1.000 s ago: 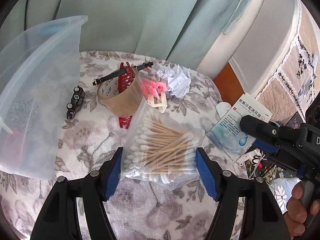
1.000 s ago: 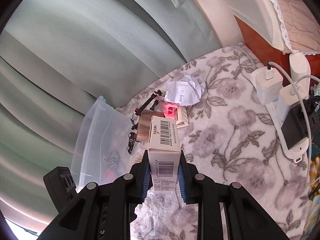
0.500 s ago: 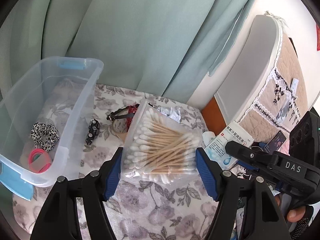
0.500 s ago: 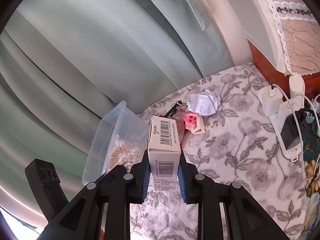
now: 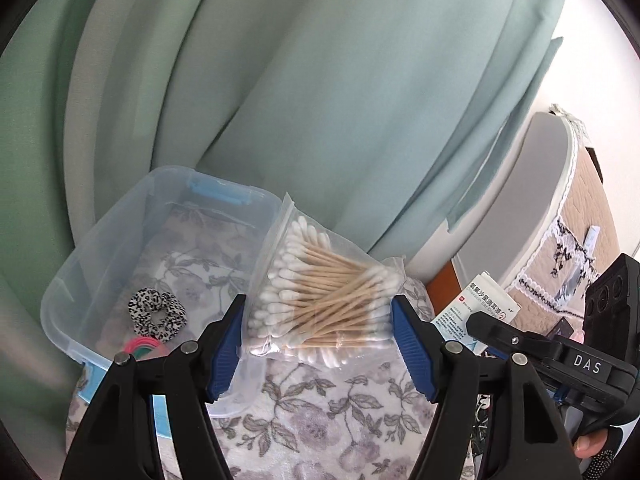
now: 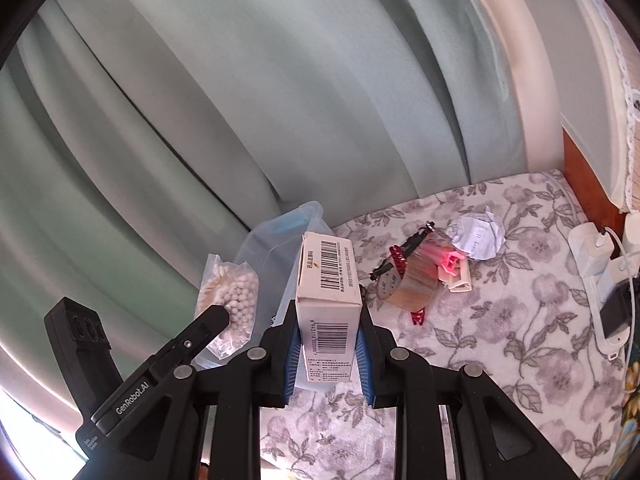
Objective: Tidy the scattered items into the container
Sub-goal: 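Lift the swab bag and medicine box and carry both over the box, then open both tools to drop the swab bag and medicine box into the box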
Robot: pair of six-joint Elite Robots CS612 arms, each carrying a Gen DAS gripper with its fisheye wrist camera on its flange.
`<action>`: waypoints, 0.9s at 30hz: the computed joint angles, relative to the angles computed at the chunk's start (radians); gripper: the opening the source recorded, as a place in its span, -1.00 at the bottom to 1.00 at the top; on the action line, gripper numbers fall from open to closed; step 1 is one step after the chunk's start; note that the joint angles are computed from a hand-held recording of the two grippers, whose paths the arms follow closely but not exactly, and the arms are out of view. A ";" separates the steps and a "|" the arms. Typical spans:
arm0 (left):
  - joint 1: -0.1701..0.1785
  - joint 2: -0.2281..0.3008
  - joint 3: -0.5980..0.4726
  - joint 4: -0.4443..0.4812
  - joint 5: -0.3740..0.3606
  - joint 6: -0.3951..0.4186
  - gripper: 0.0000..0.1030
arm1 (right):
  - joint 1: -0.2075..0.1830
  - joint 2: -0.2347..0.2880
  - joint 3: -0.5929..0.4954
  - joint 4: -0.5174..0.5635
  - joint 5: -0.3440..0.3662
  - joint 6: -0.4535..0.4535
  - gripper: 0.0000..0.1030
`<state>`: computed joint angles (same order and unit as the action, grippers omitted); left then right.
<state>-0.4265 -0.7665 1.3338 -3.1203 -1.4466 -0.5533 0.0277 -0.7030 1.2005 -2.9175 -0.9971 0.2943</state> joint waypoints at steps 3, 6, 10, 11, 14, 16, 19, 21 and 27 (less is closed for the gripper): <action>0.015 -0.009 0.017 -0.012 0.020 -0.026 0.39 | 0.015 0.009 -0.028 0.021 0.005 -0.026 -0.48; 0.028 -0.015 0.033 -0.024 0.036 -0.051 0.39 | 0.030 0.020 -0.057 0.048 0.010 -0.052 -0.48; 0.045 -0.021 0.051 -0.034 0.050 -0.073 0.39 | 0.049 0.035 -0.094 0.087 0.014 -0.083 -0.48; 0.049 -0.022 0.055 -0.036 0.051 -0.078 0.39 | 0.054 0.040 -0.104 0.098 0.014 -0.091 -0.48; 0.060 -0.025 0.067 -0.040 0.051 -0.097 0.39 | 0.066 0.052 -0.130 0.132 0.014 -0.112 -0.48; 0.066 -0.026 0.073 -0.042 0.050 -0.107 0.39 | 0.073 0.061 -0.147 0.153 0.013 -0.126 -0.48; 0.074 -0.028 0.081 -0.041 0.047 -0.119 0.39 | 0.085 0.070 -0.168 0.185 0.015 -0.148 -0.48; 0.079 -0.028 0.084 -0.038 0.045 -0.127 0.39 | 0.092 0.076 -0.183 0.208 0.016 -0.163 -0.48; 0.092 -0.024 0.085 -0.020 0.032 -0.145 0.39 | 0.113 0.102 -0.233 0.287 0.014 -0.202 -0.48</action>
<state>-0.3345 -0.7909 1.4189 -3.1406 -1.4144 -0.6981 0.1405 -0.6009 0.9675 -2.6303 -0.9827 0.0919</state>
